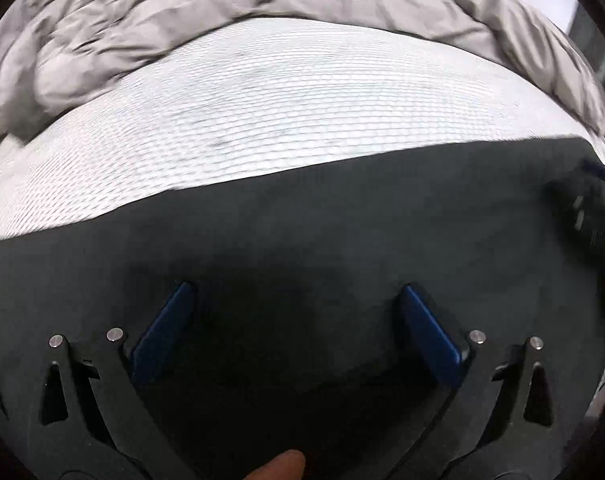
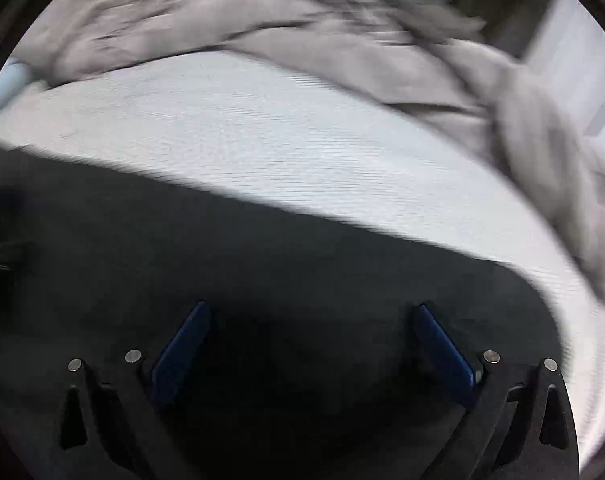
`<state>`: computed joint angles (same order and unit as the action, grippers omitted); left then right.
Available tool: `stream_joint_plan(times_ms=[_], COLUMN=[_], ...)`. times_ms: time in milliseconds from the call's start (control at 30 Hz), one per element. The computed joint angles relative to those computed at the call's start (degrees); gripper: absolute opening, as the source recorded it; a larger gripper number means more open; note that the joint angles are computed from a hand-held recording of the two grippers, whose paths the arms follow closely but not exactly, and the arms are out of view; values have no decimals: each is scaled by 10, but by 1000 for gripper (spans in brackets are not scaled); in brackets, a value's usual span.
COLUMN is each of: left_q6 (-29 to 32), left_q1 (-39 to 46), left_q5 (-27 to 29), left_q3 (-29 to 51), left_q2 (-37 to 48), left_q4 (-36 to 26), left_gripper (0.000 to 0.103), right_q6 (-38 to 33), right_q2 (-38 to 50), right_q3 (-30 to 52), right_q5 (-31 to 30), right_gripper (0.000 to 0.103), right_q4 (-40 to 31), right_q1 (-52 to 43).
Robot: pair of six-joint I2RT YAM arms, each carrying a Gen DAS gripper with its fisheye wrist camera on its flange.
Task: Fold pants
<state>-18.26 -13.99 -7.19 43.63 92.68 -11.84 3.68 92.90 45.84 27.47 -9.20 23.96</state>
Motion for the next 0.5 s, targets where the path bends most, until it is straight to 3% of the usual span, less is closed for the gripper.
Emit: stream_joint_plan(times_ms=[67,100,167,200,333,433,500], left_q6=[5,3,1,-2,-19,-25,-20], left_q1=[26,33,41,41,18,-38,-81], left_q5=[15,10,-6,-15,-30,-22,-21], left_q3=[-30,-38,-51,-52,-65,-69,-57], left_q2=[-28,-38,-54,-56,-103,-130,-115], left_q4=[13,13,8,3,-7,-19,-39], left_gripper=[103,103,103,103,102,102,102], right_q6=[37,56,70,70,64,74,85], right_q2=[-9,-12,-38,-55,-154,-203,-171], right_q3=[-19,-23,-41,-48,-75,-89,-86], right_q5=[33,10,-99,-106,-52,-95,-135], right_gripper=[102,102,102,102,103,103,103], right_q4=[1,0,17,20,-16,-50,-54], right_q1=[-69,-114,-177,-181,-95,12,109])
